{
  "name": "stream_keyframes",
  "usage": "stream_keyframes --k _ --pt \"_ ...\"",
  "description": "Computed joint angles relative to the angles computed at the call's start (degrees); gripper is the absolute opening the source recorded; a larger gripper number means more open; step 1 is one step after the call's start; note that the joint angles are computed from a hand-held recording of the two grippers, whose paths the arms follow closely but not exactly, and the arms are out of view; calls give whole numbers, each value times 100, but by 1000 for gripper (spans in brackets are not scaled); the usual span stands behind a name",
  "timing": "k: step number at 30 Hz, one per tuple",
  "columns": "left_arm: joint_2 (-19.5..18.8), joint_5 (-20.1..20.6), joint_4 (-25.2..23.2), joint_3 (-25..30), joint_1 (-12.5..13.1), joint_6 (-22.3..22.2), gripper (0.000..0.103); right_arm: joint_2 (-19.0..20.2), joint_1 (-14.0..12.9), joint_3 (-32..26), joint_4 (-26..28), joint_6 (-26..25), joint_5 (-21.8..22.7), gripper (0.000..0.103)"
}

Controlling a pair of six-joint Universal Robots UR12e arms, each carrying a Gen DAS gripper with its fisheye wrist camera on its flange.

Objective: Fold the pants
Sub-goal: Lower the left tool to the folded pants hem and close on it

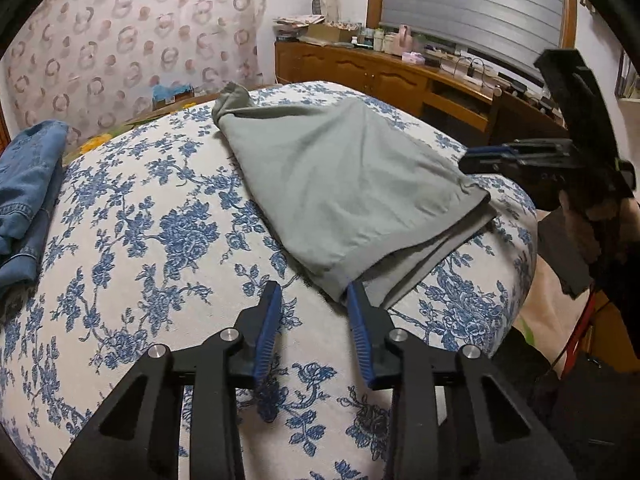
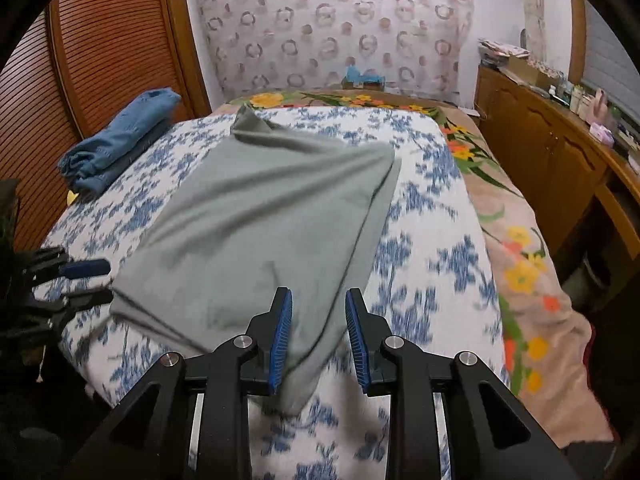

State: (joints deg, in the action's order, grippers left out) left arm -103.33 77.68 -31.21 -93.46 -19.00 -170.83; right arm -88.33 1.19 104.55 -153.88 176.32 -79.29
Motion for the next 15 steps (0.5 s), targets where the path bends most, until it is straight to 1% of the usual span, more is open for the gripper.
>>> stream_keyframes --k 2,6,10,12,15 --pt "-26 2 7 22 -16 23 33 -7 -6 52 -38 42 16 29" --pt "-64 65 -25 71 -45 61 33 -29 3 72 108 159 39 29" --pt "-130 147 -81 159 -82 97 33 -11 12 70 46 247 93 29" --pt "-151 119 -75 183 -93 147 33 -22 5 93 25 251 112 29" --pt "-175 160 -61 200 -113 158 33 -27 26 112 -5 236 69 29"
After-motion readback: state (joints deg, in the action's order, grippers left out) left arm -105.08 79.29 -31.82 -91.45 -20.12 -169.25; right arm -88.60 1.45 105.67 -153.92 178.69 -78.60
